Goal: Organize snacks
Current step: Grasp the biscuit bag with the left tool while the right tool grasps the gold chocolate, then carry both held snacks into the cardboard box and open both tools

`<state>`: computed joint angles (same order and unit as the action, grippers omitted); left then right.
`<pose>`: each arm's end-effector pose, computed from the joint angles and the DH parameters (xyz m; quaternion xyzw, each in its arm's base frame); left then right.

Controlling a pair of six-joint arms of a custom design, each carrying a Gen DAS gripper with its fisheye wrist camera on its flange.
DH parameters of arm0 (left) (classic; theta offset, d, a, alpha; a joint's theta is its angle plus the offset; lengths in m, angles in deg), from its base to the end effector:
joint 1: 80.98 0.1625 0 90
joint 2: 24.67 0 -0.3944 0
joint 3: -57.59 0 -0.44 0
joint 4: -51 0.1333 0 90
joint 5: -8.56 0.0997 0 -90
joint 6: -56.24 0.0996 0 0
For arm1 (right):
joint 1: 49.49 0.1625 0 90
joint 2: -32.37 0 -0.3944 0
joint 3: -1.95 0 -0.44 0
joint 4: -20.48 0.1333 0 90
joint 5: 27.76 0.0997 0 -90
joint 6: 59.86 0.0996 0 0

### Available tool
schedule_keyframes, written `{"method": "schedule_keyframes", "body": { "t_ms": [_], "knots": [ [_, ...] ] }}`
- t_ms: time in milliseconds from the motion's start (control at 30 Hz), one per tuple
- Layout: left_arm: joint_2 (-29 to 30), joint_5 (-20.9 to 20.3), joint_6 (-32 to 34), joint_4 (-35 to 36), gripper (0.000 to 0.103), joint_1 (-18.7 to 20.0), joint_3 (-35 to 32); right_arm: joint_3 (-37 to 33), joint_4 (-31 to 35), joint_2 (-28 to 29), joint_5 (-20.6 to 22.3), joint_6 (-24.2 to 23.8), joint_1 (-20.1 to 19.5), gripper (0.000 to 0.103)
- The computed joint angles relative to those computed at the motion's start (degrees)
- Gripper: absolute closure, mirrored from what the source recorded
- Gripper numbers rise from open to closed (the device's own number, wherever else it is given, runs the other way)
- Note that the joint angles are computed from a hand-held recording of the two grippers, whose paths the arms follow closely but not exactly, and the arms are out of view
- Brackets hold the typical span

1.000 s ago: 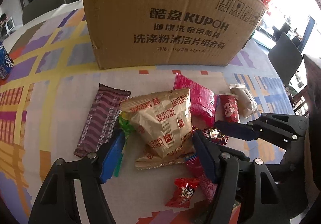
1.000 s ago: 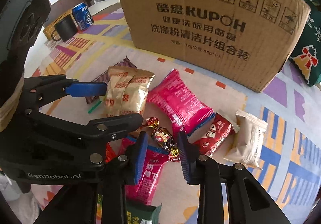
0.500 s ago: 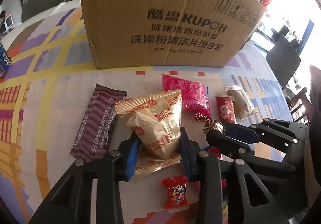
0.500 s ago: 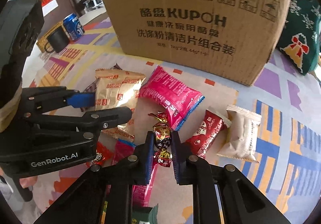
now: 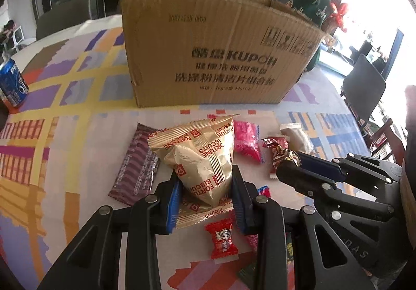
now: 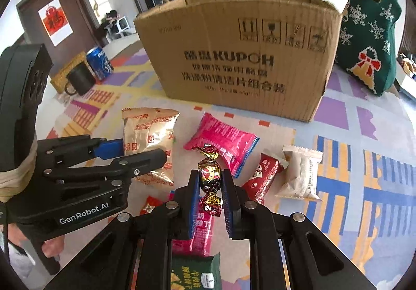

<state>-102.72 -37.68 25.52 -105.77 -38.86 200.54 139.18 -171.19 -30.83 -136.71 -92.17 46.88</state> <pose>-0.1391 -0.3983 0.0813 0.1324 0.9184 -0.2477 0.2788 0.1481 -0.4170 0.0543 0.2801 -0.9168 0.1937 0.2087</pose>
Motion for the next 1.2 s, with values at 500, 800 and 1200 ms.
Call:
{"method": "schedule_keyframes", "body": {
  "t_ms": [500,800,1200],
  "knots": [
    [-5.98,5.47,3.27,-1.40,0.069,-6.61,-0.07,0.82,-4.75,-5.35,2.07,1.09,4.36,0.085],
    [-4.99,8.08,9.03,-5.36,0.069,-6.75,-2.95,-1.85,-6.65,-5.59,2.58,1.28,6.83,0.085],
    [-0.82,9.40,17.68,-10.47,0.069,-4.11,-9.13,-7.47,-6.29,-3.77,1.64,1.34,8.74,0.085]
  ]
}}
